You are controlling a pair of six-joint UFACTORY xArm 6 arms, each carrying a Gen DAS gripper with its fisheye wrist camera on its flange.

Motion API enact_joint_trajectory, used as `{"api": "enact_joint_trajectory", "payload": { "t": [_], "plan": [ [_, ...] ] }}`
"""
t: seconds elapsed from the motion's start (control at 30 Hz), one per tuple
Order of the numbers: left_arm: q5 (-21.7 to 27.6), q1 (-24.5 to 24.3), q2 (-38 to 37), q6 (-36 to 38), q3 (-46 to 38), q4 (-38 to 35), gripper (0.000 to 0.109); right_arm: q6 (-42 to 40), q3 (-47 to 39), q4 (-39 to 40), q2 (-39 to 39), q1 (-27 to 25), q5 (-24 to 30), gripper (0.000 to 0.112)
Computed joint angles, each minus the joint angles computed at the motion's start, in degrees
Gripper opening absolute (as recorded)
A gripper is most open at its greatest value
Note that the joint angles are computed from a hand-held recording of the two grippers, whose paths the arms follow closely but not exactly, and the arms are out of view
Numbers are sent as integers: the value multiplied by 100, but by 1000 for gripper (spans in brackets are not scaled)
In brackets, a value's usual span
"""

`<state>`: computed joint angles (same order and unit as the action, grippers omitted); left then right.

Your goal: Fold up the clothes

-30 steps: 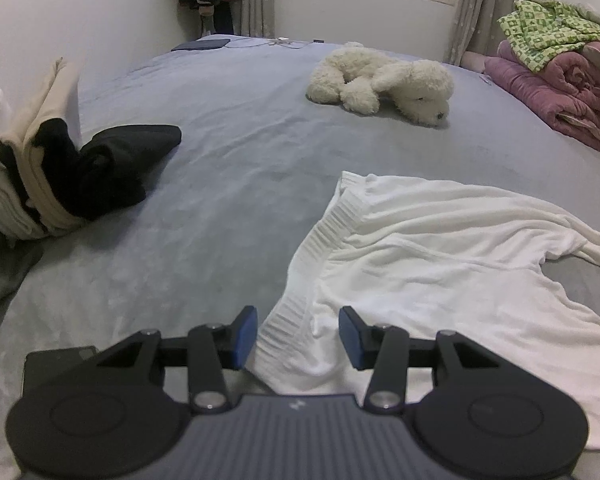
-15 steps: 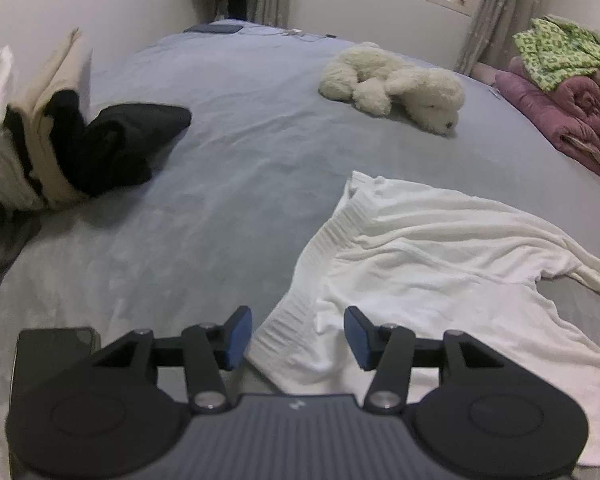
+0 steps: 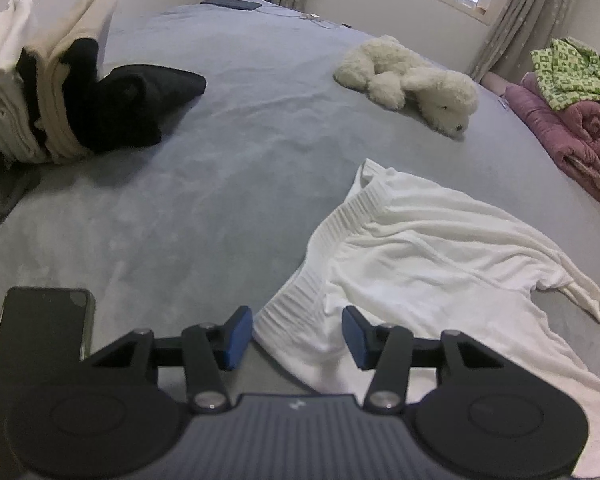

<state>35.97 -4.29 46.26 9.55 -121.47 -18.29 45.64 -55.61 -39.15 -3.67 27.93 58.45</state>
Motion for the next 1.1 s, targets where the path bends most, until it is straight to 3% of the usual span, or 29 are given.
{"api": "enact_joint_trajectory", "payload": {
  "t": [0.03, 0.07, 0.1, 0.13, 0.23, 0.53, 0.67, 0.93, 1.1],
  "plan": [
    [28, -4, 34, 48, -50, -20, 35, 36, 17, 25, -8, -25, -46, 27],
    [106, -5, 86, 81, -136, -32, 19, 101, 79, 48, -63, -50, -133, 15],
    [204, -4, 143, 100, -234, -36, 16, 171, 149, 69, -127, -75, -228, 4],
    [244, -3, 171, 101, -280, -27, 14, 265, 144, -23, -120, -37, -146, 1],
    [200, 27, 160, 89, -268, -50, 5, 512, 161, -302, -136, 63, 55, 0],
    [87, 202, 73, 191, -207, -644, 5, 1011, 413, -767, -738, 300, 315, 0],
    [72, 195, 58, 286, -189, -678, 5, 762, 448, -673, -578, 334, 393, 0],
    [-134, 267, -55, 669, -42, -1339, 5, 1191, 512, -917, -556, 448, 422, 0],
    [-210, 259, -165, 686, 80, -1070, 5, 1372, 615, -1061, -885, 469, 487, 0]
  ]
}}
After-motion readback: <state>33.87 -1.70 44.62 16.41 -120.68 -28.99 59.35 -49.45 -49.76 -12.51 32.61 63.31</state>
